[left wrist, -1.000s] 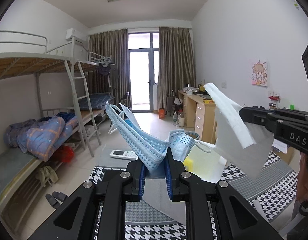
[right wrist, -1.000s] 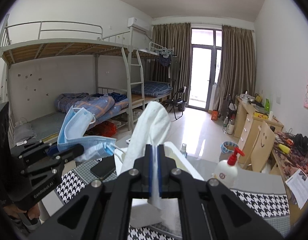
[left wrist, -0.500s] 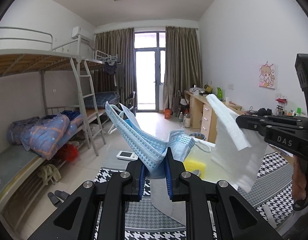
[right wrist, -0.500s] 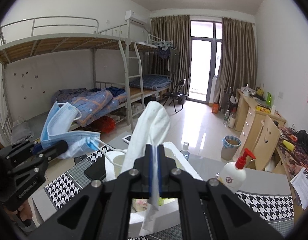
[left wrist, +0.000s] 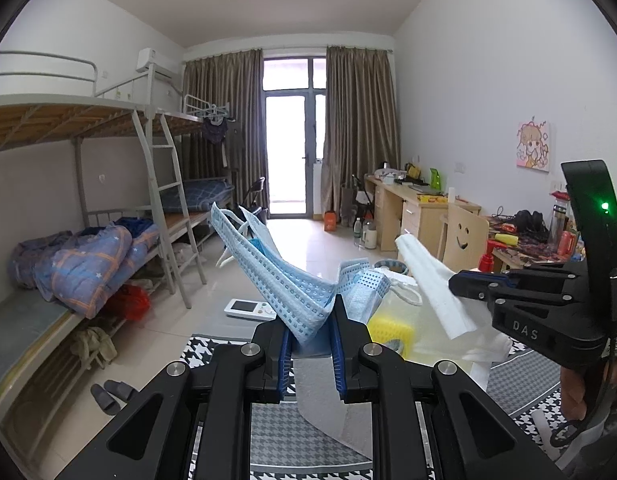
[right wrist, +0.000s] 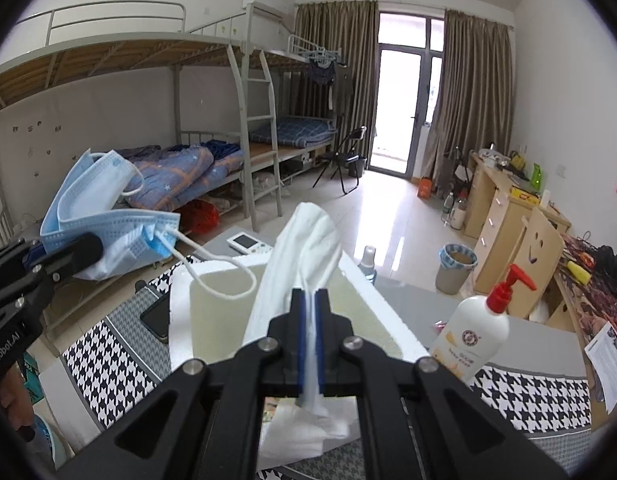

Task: Organize soft objects
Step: 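Carry the blue mask with the left gripper while the right gripper carries the cloth toward the foam box, then lower the white cloth into the foam box and open the right gripper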

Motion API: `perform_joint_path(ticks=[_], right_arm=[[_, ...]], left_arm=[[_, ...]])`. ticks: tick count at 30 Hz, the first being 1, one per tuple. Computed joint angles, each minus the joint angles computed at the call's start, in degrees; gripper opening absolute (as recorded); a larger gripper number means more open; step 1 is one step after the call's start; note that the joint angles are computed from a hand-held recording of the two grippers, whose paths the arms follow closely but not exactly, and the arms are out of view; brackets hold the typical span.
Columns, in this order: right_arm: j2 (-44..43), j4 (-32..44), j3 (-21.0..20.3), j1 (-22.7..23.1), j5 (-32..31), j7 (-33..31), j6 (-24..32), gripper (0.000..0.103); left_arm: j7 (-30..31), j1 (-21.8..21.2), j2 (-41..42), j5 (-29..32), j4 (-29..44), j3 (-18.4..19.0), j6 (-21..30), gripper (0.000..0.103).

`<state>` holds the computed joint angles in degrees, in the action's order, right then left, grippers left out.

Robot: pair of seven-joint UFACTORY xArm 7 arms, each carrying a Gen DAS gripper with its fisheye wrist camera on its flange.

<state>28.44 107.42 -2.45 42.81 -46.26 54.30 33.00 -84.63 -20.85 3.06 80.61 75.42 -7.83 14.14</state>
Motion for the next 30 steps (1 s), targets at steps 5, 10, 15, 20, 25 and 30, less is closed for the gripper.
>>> perform_joint_path(ticks=[5,10,15,20,25,30], right_arm=[[2.2,2.3,1.1,-0.8,3.3,-3.7,1.2,0.007],[3.1,2.9,1.1,-1.3,6.8,-6.1,1.4,0.007],[5.0,5.4,1.1,-1.6,10.0,-9.6,3.7,0.007],[5.3,5.5,-0.1,-0.8,10.6,-9.8,5.4,0.068],[2.6,1.8,-0.2,-0.4,8.0,-7.8,2.8,0.075],[1.3,0.0,0.2,-0.5,6.8,-6.6,2.2,0.075]], left_arm=[[0.7,0.1,0.4,-0.7,0.2,0.2,-0.2,0.018],[1.9,-0.2,1.3,-1.6,1.1,0.4,-0.3,0.018],[3.0,-0.6,1.9,-3.1,1.5,1.0,-0.1,0.018],[4.5,-1.1,2.4,-4.8,1.8,1.3,0.3,0.018],[6.8,-1.7,3.2,-7.7,2.4,1.8,0.4,0.018],[7.9,-2.2,3.3,-8.7,2.5,2.1,0.2,0.018]])
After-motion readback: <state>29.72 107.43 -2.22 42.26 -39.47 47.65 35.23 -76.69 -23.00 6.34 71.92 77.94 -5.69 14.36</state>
